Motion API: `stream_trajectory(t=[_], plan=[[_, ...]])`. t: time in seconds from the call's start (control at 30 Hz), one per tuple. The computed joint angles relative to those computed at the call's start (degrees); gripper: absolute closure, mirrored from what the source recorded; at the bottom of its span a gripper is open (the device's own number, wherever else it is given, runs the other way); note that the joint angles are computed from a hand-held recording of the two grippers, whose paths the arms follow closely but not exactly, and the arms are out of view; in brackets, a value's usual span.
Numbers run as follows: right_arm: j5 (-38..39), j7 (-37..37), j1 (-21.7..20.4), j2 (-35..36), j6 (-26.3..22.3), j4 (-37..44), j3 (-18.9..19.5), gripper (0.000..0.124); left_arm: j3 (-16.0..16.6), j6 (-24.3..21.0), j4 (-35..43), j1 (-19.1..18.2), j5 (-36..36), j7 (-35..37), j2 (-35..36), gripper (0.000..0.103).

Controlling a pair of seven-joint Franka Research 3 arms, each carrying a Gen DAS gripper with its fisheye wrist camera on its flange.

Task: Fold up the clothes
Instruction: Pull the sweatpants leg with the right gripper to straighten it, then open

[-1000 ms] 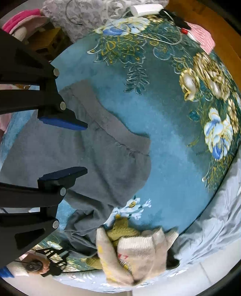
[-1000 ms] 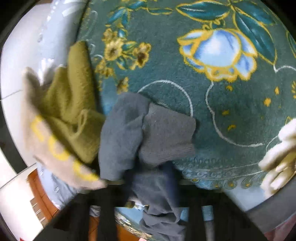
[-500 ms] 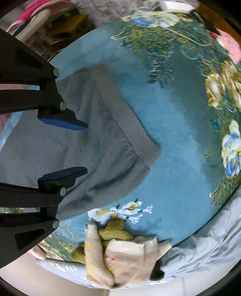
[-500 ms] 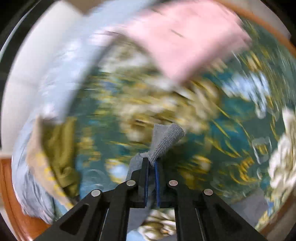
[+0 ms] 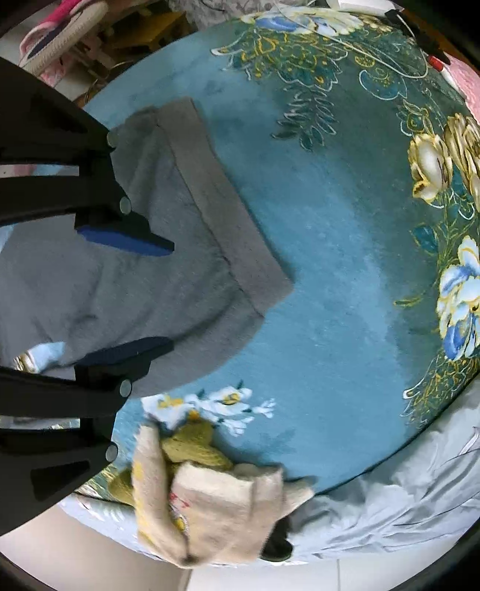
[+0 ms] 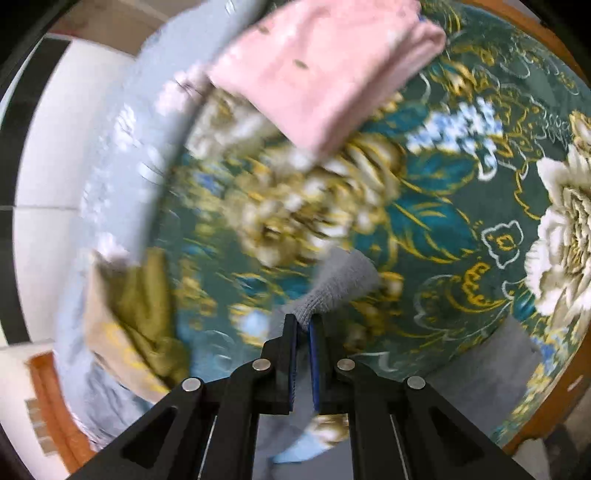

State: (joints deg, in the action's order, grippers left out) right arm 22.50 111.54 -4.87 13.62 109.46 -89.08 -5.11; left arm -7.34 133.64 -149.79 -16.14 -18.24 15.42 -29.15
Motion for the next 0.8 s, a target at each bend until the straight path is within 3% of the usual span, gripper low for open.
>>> stream_trajectory(t=[0.13,0.2,0.33,0.43,0.53,0.63,0.7,0.8], plan=[[-1.6,5.3,1.9,11.6,-3.3,13.1,1.3,0.117,0.7,2.7,-0.3,0.4,-1.9,-0.3,2.0,0.055],[0.7,7.5,1.7,15.6,-2.5,16.0,2.2,0.113,0.7,5.1,-0.8,0.6,-2.9,-1.1,2.6,0.055],[7.5,6.4,0.5,15.0,6.1,12.1,4.4,0.097,1.1,8.6,-0.7,0.2,-4.9,-1.0,5.2,0.055],[4.6,2.3,1.1,12.4,8.4,9.3,3.5,0.097,1.5,8.6,0.8,0.1,-5.5,0.8,8.0,0.055],[-2.2,4.3,2.1,9.8,6.8,4.7,0.6,0.096,1.5,8.5,2.3,0.2,-6.9,2.8,10.8,0.055],[-0.8,6.5,0.9,7.8,4.5,-0.6,0.3,0.094,1.3,11.6,1.9,0.5,-10.6,2.6,12.3,0.055],[0.4,6.0,1.0,6.6,5.9,-2.5,0.8,0.094,1.7,14.8,1.6,0.2,-14.6,3.1,13.3,0.055],[2.6,2.8,1.5,7.6,6.5,0.3,2.4,0.086,2.2,16.6,3.3,0.2,-19.6,4.6,16.7,0.054]])
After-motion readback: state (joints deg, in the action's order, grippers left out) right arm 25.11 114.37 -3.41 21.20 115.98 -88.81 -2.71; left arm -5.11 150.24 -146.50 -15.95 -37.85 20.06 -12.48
